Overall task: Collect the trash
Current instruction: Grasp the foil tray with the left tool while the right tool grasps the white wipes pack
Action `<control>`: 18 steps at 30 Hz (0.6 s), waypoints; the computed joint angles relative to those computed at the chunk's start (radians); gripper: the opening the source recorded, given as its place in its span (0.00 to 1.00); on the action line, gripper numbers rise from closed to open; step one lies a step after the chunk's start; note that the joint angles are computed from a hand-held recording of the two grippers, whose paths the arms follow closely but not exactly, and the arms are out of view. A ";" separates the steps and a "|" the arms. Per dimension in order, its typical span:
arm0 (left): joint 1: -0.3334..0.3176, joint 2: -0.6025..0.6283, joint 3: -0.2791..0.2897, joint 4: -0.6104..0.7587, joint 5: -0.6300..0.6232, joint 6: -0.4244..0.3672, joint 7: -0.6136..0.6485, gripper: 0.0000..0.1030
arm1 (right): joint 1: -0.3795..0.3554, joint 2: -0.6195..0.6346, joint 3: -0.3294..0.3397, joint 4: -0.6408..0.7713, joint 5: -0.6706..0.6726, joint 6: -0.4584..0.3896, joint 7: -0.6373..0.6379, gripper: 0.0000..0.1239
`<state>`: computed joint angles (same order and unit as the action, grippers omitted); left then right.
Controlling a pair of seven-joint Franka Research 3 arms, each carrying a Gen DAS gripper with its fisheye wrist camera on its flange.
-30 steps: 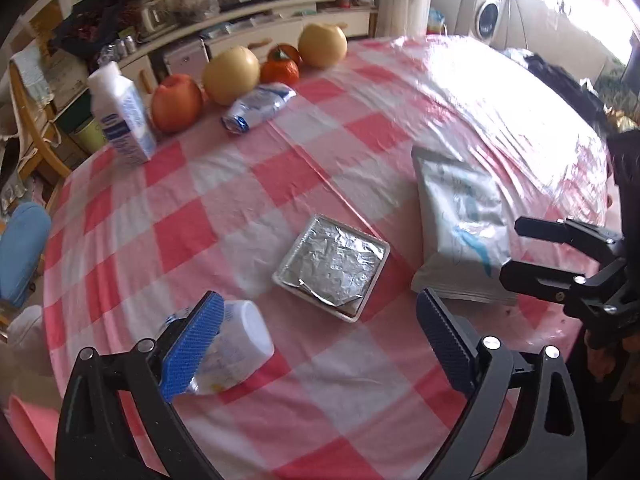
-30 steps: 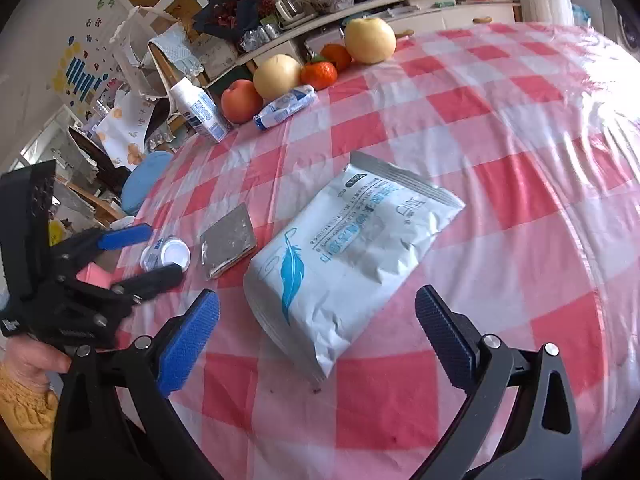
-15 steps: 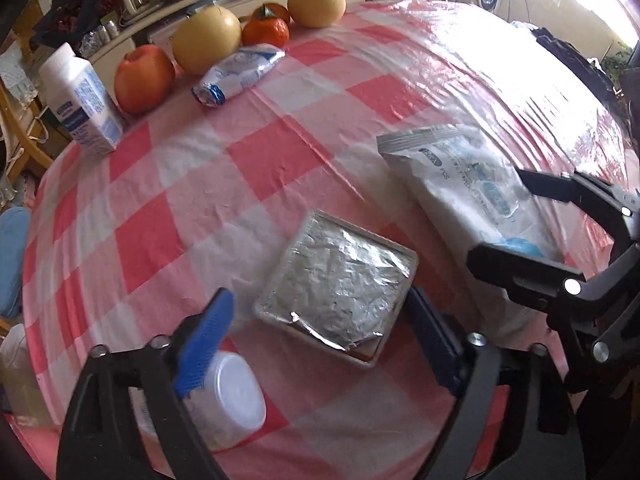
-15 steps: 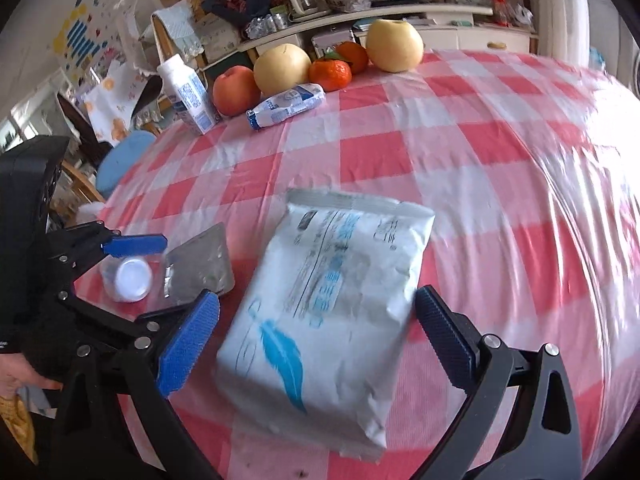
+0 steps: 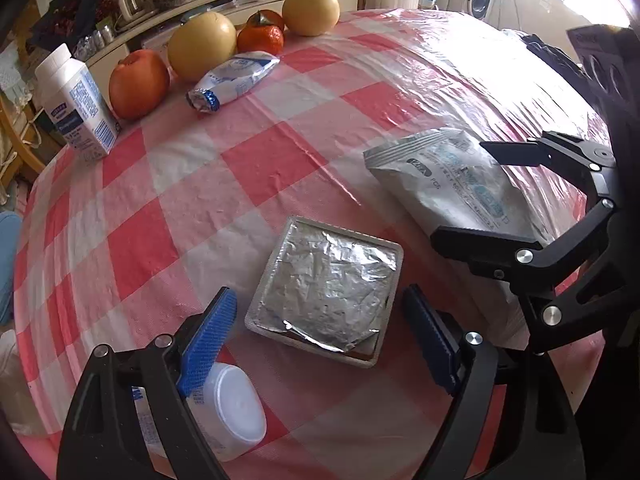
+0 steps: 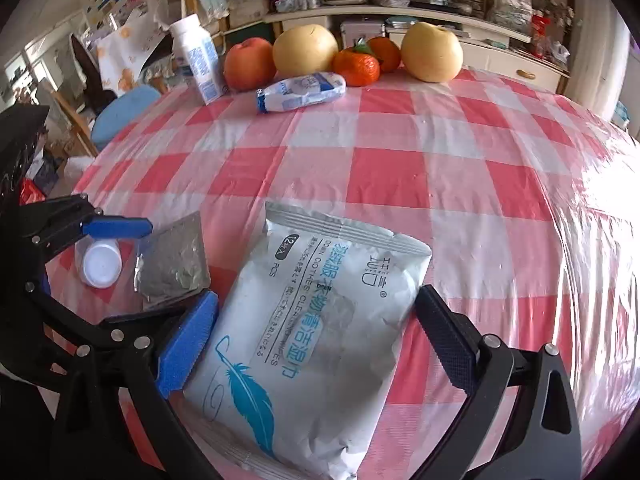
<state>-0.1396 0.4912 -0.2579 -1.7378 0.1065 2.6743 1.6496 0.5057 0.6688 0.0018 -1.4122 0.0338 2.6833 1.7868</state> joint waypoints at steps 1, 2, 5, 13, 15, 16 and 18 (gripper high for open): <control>0.003 -0.001 -0.004 -0.005 -0.004 0.007 0.003 0.81 | -0.004 0.000 0.004 0.003 0.002 -0.010 -0.008 0.80; 0.004 -0.002 -0.006 -0.007 -0.005 0.011 0.006 0.80 | -0.006 -0.001 0.005 0.005 0.002 -0.020 -0.013 0.80; 0.006 -0.008 -0.010 -0.021 -0.010 0.029 0.008 0.74 | 0.006 -0.012 -0.017 -0.004 -0.021 -0.043 0.002 0.80; -0.019 -0.015 0.004 -0.030 0.012 0.048 -0.044 0.66 | 0.009 -0.049 -0.029 -0.060 -0.089 -0.051 0.025 0.80; -0.029 -0.015 0.014 -0.029 0.022 0.051 -0.075 0.66 | 0.008 -0.053 -0.025 -0.065 -0.090 -0.054 0.018 0.80; -0.030 -0.015 0.015 -0.030 0.025 0.052 -0.085 0.66 | 0.010 -0.055 -0.027 -0.069 -0.096 -0.053 0.017 0.80; -0.028 -0.015 0.012 -0.031 0.023 0.058 -0.101 0.65 | 0.011 -0.059 -0.027 -0.080 -0.100 -0.043 0.016 0.78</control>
